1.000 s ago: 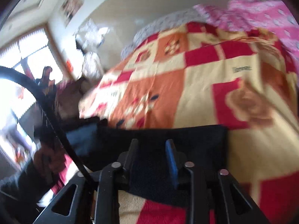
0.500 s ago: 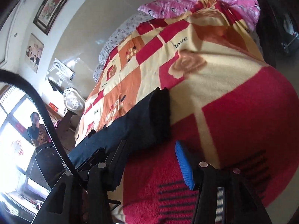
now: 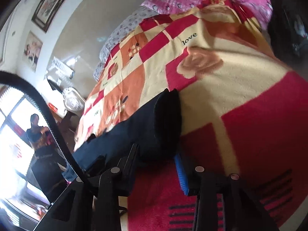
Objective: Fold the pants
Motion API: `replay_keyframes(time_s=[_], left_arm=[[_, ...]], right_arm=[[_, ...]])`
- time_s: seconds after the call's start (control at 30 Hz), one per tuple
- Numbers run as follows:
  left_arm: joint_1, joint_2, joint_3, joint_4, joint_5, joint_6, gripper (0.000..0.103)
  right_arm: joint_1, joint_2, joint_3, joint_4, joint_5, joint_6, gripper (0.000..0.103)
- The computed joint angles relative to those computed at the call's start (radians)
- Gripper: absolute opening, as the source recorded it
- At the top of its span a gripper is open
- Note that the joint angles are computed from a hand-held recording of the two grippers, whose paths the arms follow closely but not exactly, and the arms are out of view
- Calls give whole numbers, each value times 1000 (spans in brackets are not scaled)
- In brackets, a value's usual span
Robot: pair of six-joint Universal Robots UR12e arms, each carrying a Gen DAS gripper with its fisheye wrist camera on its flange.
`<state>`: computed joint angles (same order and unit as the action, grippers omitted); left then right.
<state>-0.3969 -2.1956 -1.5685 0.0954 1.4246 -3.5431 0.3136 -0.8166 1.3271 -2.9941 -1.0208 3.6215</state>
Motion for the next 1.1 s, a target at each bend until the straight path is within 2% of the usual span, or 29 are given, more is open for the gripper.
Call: replay_keyframes(time_s=[0.07,0.17,0.2,0.23,0.27,0.3,0.33,0.4,0.47,0.57,0.63,0.67,0.77,0.87,0.93,1.0,1.07,1.1], left_arm=[[3,6,6,-36,-10,-18,26],[12,24,41,-168,-49,-37,26],[14,28,54,-190,-54,-40,26],[15,30,70,-206,-51,-33,26],[14,29,91,-228,-50,-16,31],[14,25,119,-262,-60,6,46],[14,19,150,-304,-78,28,56],[13,2,219,-402,-128,69,57],[14,-27,303,-522,-210,132,57],[3,-69,424,-714,-225,247,57],[-2,-92,487,-824,-214,280,56],[-2,-99,504,-852,-211,281,57],[-2,-102,521,-905,-224,298,57],[-12,-97,525,-935,-156,336,57],[-18,-88,512,-924,-102,339,56],[-16,-75,481,-866,-68,311,56],[-7,-56,436,-803,-50,274,45],[-1,-44,408,-765,-32,241,24]], right_arm=[[8,-3,-7,28,-22,-54,35],[13,5,0,-34,-58,-30,31],[19,4,4,-47,-89,-31,25],[24,4,8,-57,-117,-42,24],[29,4,12,-76,-142,-56,24],[35,4,13,-85,-172,-75,23],[48,1,16,-94,-224,-121,21],[67,-4,20,-113,-301,-182,13],[85,-6,22,-146,-361,-253,10],[121,-2,11,-188,-485,-398,9],[143,6,0,-210,-548,-496,9],[153,8,-1,-223,-569,-547,9],[178,22,-12,-260,-634,-668,9],[201,36,-26,-288,-676,-796,9],[212,44,-35,-304,-681,-874,9],[223,47,-38,-314,-680,-934,9],[231,47,-46,-302,-677,-954,9],[234,46,-50,-292,-672,-959,9]])
